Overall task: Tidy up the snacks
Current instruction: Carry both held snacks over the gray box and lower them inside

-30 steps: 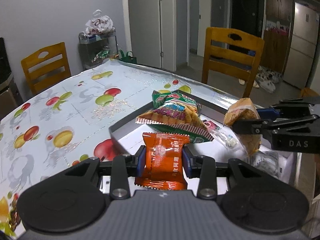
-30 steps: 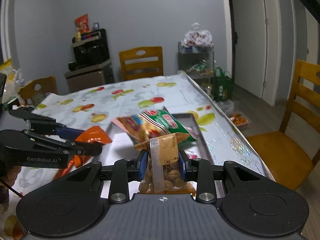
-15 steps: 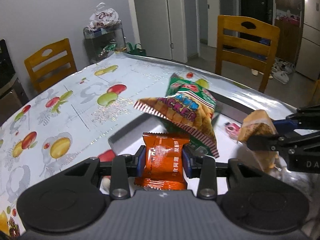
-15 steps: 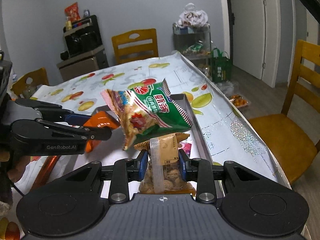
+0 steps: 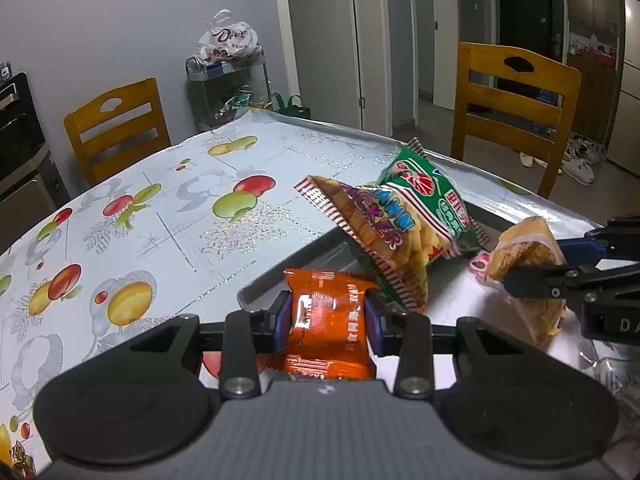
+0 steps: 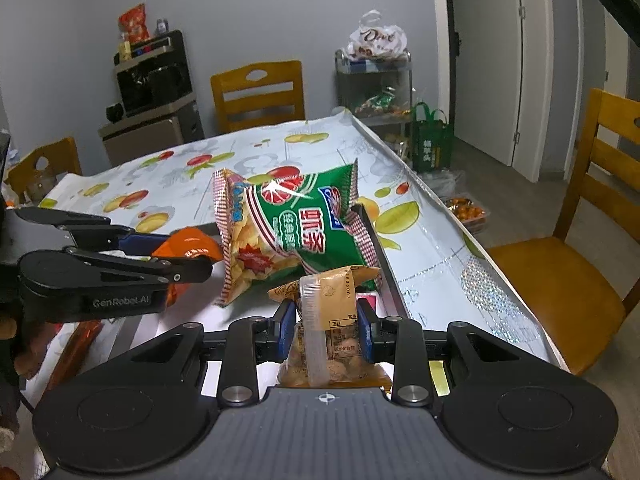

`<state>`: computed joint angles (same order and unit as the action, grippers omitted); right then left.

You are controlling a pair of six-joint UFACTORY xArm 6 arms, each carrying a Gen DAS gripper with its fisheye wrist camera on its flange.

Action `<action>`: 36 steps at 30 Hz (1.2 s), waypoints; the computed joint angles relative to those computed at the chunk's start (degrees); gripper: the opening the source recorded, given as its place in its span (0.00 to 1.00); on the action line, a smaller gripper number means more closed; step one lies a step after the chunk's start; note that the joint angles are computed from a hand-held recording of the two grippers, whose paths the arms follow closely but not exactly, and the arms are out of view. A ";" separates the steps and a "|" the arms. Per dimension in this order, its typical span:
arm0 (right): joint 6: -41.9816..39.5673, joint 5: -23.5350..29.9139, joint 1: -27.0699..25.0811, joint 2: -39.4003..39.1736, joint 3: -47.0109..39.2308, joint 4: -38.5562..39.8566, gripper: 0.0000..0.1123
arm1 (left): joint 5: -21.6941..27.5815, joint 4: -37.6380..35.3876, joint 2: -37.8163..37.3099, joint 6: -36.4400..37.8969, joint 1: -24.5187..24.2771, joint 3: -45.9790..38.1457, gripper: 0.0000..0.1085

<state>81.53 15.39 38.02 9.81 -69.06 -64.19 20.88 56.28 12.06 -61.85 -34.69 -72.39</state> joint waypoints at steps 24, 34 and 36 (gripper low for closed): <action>-5.35 1.61 -0.13 3.66 -3.59 6.48 0.31 | 0.18 0.75 1.35 -0.67 -0.02 -1.09 0.34; -4.76 1.65 -0.07 3.66 -3.58 5.90 0.39 | -0.66 -0.36 1.26 -0.52 0.35 -0.62 0.43; -3.74 1.50 -0.09 3.59 -3.51 4.89 0.45 | -0.17 -0.28 1.10 -0.63 0.20 -0.54 0.51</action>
